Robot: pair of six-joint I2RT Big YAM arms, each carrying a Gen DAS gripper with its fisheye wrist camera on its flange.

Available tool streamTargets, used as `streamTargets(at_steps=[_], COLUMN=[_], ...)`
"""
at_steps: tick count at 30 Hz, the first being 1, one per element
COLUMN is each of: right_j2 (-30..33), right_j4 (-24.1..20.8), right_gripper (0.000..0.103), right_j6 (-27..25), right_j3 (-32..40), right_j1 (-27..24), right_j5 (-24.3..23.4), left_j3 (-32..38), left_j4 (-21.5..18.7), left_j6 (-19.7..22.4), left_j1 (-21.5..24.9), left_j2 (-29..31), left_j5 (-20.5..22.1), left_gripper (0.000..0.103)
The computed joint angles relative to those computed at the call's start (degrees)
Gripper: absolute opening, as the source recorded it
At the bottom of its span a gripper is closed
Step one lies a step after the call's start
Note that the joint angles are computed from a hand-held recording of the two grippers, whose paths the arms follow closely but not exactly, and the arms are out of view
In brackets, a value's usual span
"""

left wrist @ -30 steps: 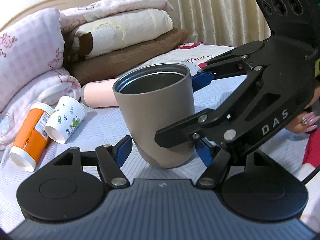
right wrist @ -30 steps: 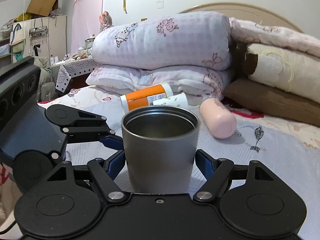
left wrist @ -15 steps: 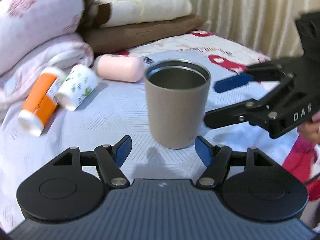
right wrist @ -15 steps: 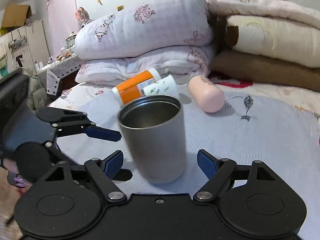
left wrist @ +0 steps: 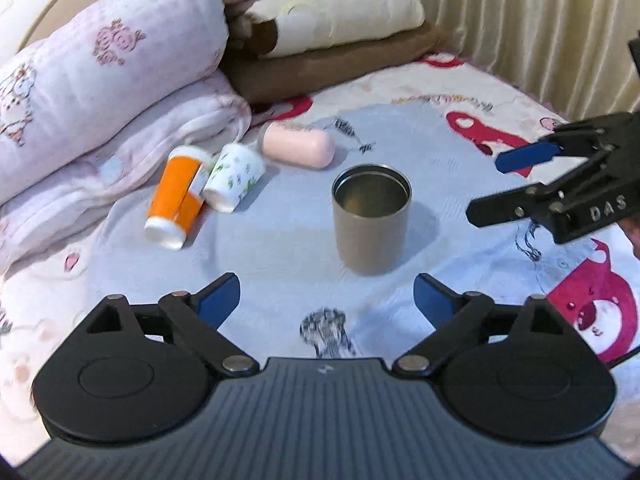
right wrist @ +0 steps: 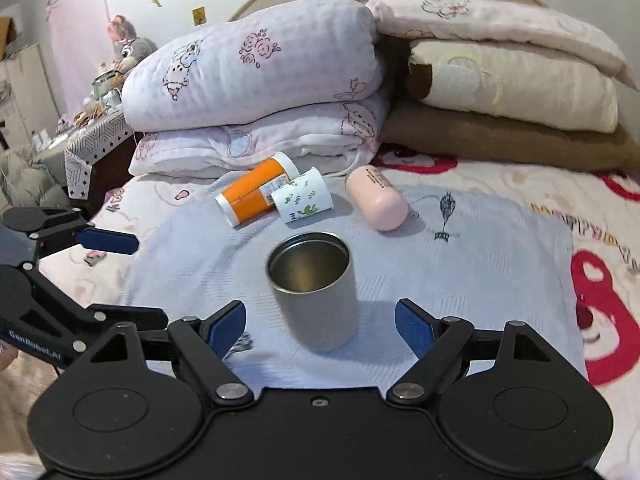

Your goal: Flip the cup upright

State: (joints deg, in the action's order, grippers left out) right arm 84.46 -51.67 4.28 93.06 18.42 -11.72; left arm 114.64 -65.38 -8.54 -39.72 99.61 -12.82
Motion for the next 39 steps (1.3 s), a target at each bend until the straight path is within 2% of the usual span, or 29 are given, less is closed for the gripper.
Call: streamTargets(at_steps=[4, 8, 11, 15, 17, 20, 26, 32, 39], right_j2=[-1.16, -3.65, -5.13, -7.61, -9.12, -11.21, -15.08, -17.58, -18.33], right_j4=[-5.27, -6.72, -8.15, -7.36, -5.63, -2.86, 1.89, 3.07, 2.00], right_gripper=[0.085, 0.085, 0.086, 0.086, 0.086, 0.087, 0.089, 0.096, 0.100], right_j6=[1.83, 3.31, 2.69, 3.92, 3.58, 5.56, 6.42, 4.65, 5.04], right_j3=[1.53, 1.05, 1.11, -0.91, -2.71, -5.51, -10.13, -12.33, -12.08], right_j1=[1.17, 1.59, 2.33, 3.38, 4.46, 5.71, 7.41, 9.87, 11.58], right_j5=[1.55, 2.44, 5.35, 8.50, 12.16, 17.05, 23.54, 29.23, 33.62], left_j3=[5.79, 8.88, 7.17, 4.81, 1.74, -0.24, -4.95, -7.15, -8.04], left_j4=[-7.68, -11.87, -11.00, -10.88, -7.76, -6.61, -2.96, -2.29, -4.72], left_j6=[-1.88, -3.58, -5.96, -11.83, -14.33, -16.70, -16.99, -19.12, -23.71], left_j1=[-1.39, -2.22, -2.81, -3.72, -4.61, -6.26, -8.56, -9.63, -10.02], left_j2=[1.61, 2.16, 0.39, -1.64, -3.75, -5.01, -7.68, -9.28, -10.25], left_j5=[-1.48, -0.87, -1.62, -4.34, -8.62, -15.89, -23.30, -23.43, -23.64], left_gripper=[0.095, 0.096, 0.102, 0.103, 0.103, 0.103, 0.103, 0.103, 0.103])
